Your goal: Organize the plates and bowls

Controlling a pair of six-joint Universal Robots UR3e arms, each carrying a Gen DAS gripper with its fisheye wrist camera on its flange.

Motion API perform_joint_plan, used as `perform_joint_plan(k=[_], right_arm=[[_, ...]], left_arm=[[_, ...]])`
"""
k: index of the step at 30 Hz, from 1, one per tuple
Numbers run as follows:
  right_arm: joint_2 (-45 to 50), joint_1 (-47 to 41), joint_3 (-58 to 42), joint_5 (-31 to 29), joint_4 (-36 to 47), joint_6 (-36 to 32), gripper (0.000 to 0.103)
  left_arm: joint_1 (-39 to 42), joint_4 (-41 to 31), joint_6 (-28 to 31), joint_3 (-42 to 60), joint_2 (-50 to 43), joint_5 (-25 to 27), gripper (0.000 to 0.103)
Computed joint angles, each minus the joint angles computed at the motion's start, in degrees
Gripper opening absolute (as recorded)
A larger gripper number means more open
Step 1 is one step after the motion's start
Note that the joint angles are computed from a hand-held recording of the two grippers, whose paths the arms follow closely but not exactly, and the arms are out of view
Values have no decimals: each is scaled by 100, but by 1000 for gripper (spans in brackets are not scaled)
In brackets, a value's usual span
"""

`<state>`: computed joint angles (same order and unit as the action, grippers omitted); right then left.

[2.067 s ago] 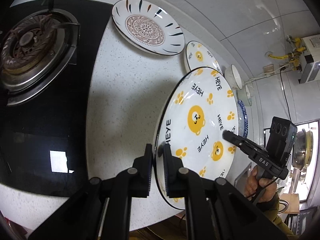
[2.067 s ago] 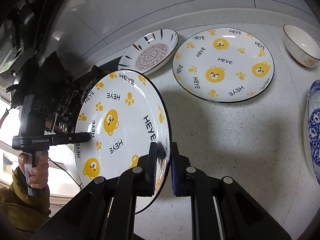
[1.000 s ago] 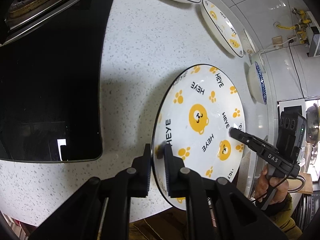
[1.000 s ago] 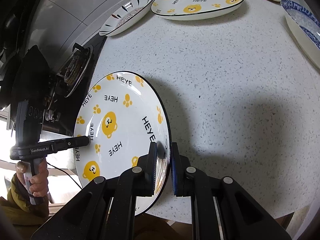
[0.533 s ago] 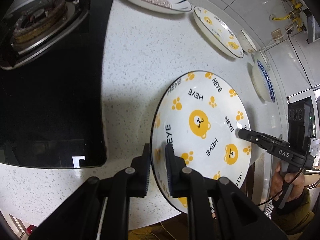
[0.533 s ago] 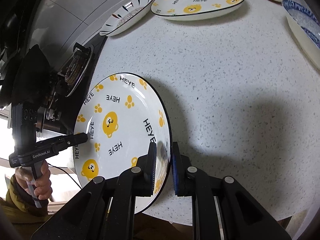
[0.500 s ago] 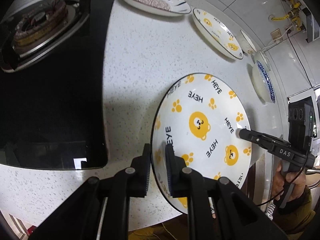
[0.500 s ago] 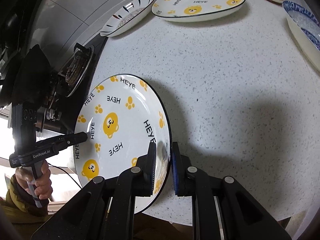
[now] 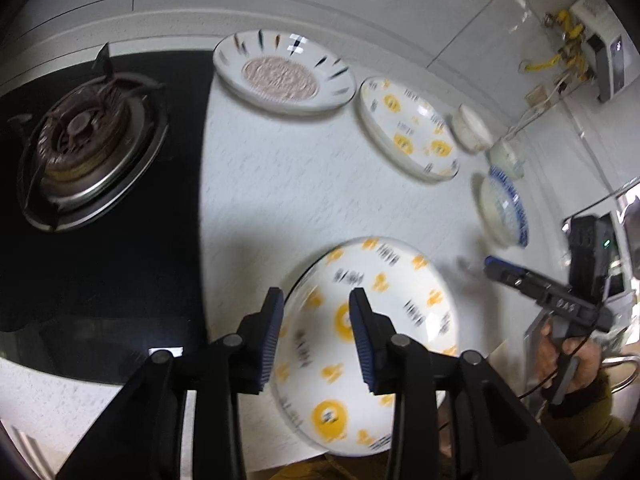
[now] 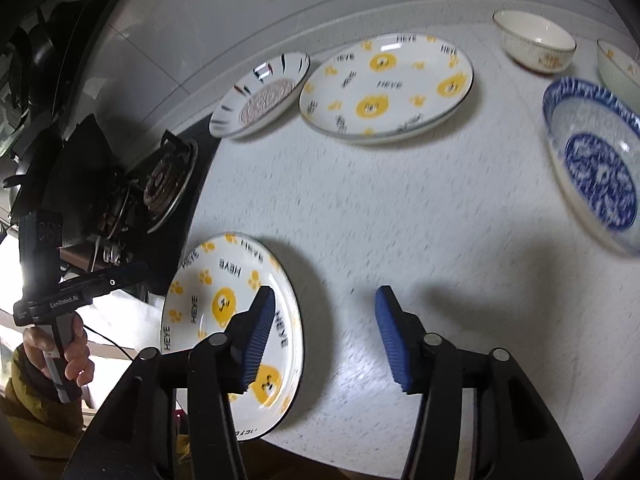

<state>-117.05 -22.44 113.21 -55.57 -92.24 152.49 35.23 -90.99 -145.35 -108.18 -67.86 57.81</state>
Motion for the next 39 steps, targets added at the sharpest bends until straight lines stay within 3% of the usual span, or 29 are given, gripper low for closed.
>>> perform_joint_plan(k=[3, 6, 11, 15, 16, 17, 18, 19, 20, 26, 39], right_arm=[[266, -191, -241, 14, -128, -162, 49], [639, -333, -527, 72, -274, -329, 49], [1454, -390, -1072, 128, -595, -481, 49], [2172, -381, -1631, 136, -752, -557, 52], [2346, -367, -1766, 121, -816, -548, 55], [2529, -355, -1925, 103, -849, -572, 56], [2672, -322, -2059, 80, -876, -570, 56], [2835, -292, -2206, 72, -900, -564, 56], [3010, -264, -2371, 71, -902, -550, 56], [3934, -86, -3338, 12, -817, -449, 57], [6202, 416, -6298, -384, 173, -260, 57]], left_arm=[[-86, 518, -449, 31, -141, -607, 33], [-608, 1215, -944, 327, -616, -594, 33], [-1684, 2723, -1899, 770, -1505, 81, 33], [-2243, 3007, -2333, 1350, -2255, 523, 33], [-2380, 3068, -2484, 1532, -2452, 705, 37], [-2489, 3091, -2625, 1695, -2627, 847, 60], [-2547, 3101, -2720, 1785, -2734, 922, 72], [-2606, 3116, -2830, 1921, -2887, 987, 92], [-2672, 3152, -2971, 2083, -3058, 1064, 97], [-2886, 2882, -3485, 2975, -3827, 1216, 97], [-3345, 2178, -4468, 5272, -5852, 1189, 95]])
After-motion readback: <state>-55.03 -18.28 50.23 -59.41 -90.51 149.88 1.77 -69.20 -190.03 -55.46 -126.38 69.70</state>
